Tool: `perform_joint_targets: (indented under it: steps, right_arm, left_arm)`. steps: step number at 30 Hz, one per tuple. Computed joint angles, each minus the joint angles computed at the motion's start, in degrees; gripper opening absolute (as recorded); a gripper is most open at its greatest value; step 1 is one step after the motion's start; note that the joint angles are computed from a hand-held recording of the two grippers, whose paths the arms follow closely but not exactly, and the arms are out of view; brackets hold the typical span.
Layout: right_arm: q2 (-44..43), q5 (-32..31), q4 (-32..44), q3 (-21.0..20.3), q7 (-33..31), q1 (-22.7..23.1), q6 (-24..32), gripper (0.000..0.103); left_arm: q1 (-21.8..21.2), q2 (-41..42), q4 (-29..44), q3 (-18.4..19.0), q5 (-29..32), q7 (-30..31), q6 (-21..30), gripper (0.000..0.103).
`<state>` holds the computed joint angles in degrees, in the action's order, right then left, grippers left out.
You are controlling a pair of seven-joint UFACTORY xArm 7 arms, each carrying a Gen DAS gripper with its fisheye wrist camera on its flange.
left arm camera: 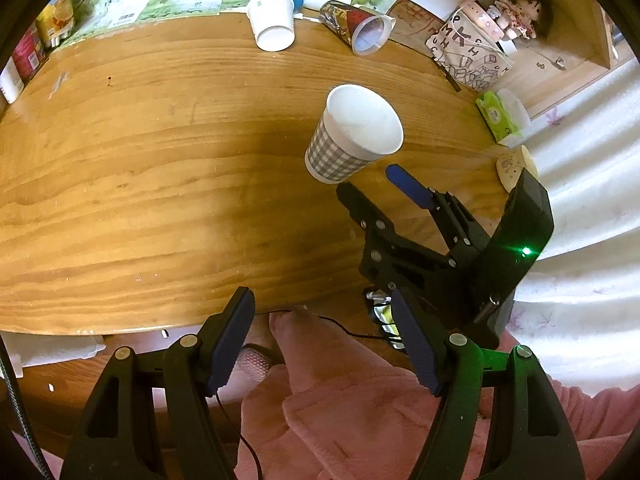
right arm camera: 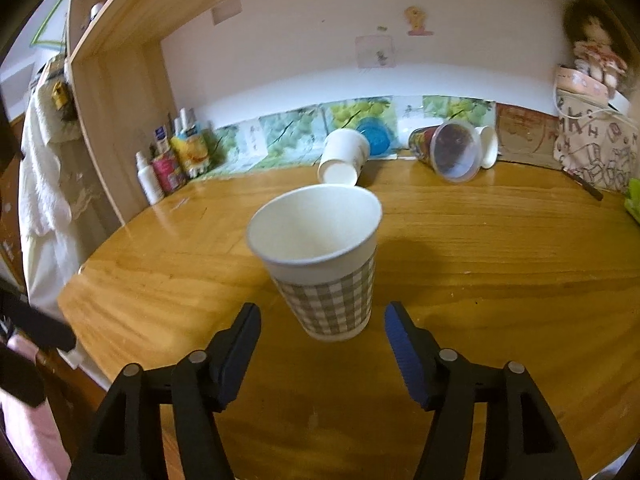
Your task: Flip cup upright
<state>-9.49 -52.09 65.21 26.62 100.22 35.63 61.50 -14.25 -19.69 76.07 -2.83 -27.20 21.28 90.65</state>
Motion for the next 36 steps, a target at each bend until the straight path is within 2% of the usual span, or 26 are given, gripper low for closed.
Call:
perform_joint_targets:
  steps: [9,12,14,20,23,26,30,33,36]
  right_arm:
    - [-3.5,8.3,-0.8,-0.9,-9.6,-0.7,-3.5,0.076]
    - [-4.7,12.3,0.4,-0.7,-13.1,-1.4,-4.4,0.081]
    - [-4.7,14.7,2.8,0.1,-15.6,-1.7,-2.9,0.081]
    - [-0.7,16.8,13.5,3.5,-18.1,-0.5,7.0,0.082]
    - [3.1,15.5,20.1,4.9,-15.5,1.9,14.1,0.082]
    - [6.9,12.8,26.6,6.0,-11.0,5.4,21.0,0.082]
    - [12.1,8.2,35.4,6.7,-7.1,11.3,29.6,0.084]
    - [16.5,4.7,43.1,6.6,-5.6,16.6,36.6,0.084]
    - [18.7,2.1,47.8,5.4,-3.5,21.0,40.4,0.084]
  left_arm:
    - [-0.2,1.6,2.7,-1.1,0.6,-3.7,-0.4,0.074]
    - [-0.1,1.4,4.0,-1.2,1.0,-5.2,-1.5,0.074]
    - [0.0,0.2,3.8,-1.1,0.8,-5.6,-3.9,0.074]
    - [-0.1,-5.1,0.4,-0.7,2.6,-5.0,-10.8,0.074]
    - [0.0,-8.7,-2.3,-0.2,3.9,-4.4,-13.4,0.074]
    - [0.3,-12.2,-5.2,-0.2,5.5,-5.5,-16.1,0.074]
    - [-0.1,-15.4,-6.4,1.6,4.8,-7.0,-16.4,0.075]
    - [0.2,-17.9,-7.1,2.5,4.0,-9.0,-17.2,0.080]
    - [0.7,-20.5,-7.7,2.3,4.9,-10.4,-19.2,0.084]
